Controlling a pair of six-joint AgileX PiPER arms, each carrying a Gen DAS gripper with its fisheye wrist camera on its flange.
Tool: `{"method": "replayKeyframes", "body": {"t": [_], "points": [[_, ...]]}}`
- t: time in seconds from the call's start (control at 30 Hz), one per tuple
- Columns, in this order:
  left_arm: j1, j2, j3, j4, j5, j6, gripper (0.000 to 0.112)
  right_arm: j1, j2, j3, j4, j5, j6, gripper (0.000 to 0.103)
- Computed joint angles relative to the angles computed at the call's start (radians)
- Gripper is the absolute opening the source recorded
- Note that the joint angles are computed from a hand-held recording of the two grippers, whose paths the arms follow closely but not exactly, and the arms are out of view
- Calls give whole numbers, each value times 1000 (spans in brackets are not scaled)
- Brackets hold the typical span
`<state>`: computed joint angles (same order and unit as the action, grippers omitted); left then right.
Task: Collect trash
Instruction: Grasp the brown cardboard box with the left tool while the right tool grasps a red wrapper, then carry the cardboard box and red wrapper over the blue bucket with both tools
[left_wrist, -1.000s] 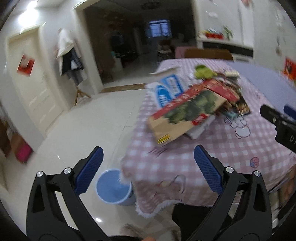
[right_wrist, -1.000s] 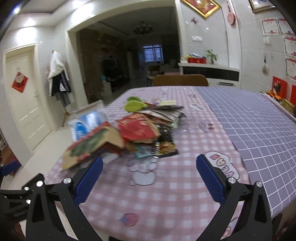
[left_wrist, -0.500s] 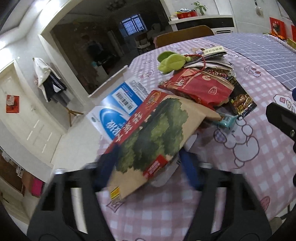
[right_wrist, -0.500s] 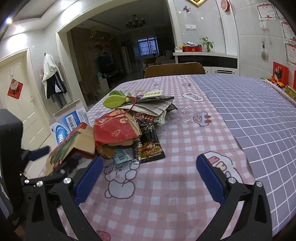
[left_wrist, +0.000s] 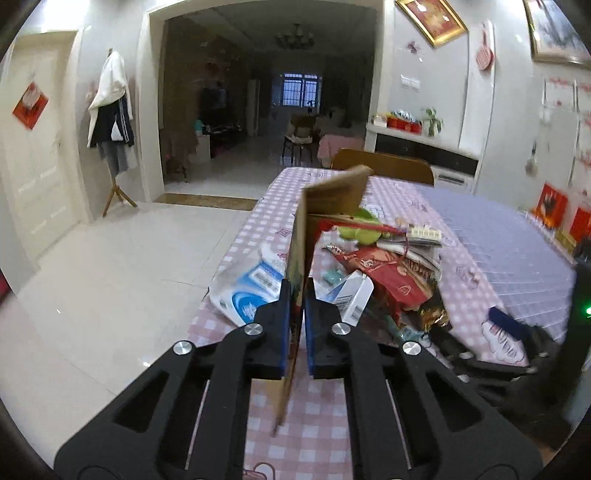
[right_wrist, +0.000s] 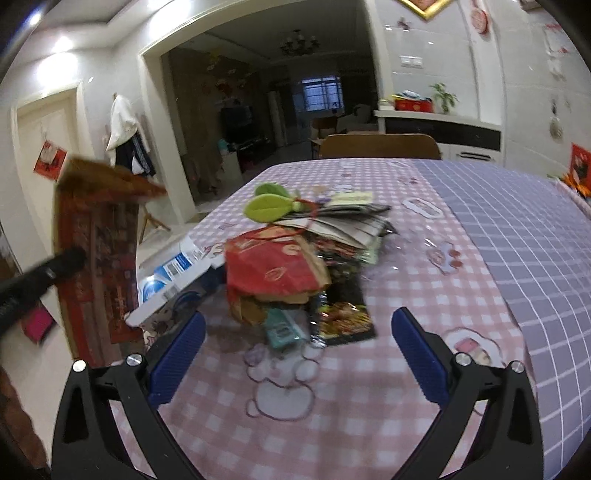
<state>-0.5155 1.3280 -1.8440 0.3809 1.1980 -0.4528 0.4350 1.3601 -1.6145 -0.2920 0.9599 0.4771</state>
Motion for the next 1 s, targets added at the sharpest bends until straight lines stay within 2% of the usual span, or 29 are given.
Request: {"method": "replayKeyframes", "body": {"t": [0.13, 0.33, 0.4, 0.43, 0.47, 0.57, 0.67, 0.77, 0.93, 1.0], "points": [[63, -41, 51, -85, -46, -12, 6, 45, 113, -131, -42, 62, -30, 98], [145, -64, 78, -150, -69, 21, 6, 85, 274, -324, -121, 168, -110, 97], [161, -68, 92, -166, -76, 28, 6, 95, 307, -358, -156, 187, -124, 76], [162, -69, 98, -167, -82, 29, 6, 89, 319, -376, -153, 195, -129, 51], [163, -70, 99, -168, -83, 32, 6, 80, 327, -385, -134, 197, -139, 41], [185, -75, 96, -214, -87, 65, 6, 50, 346, -407, -81, 196, -182, 26], [203, -94, 104, -243, -96, 94, 5, 61, 276, -314, -123, 116, -120, 15], [246, -115, 106, -305, -109, 127, 5, 57, 193, -264, -151, 49, -76, 12], [286, -155, 98, -359, -117, 153, 5, 31, 135, -317, -119, 28, -86, 12], [339, -175, 98, -422, -119, 191, 5, 29, 120, -349, -104, 28, -91, 12]]}}
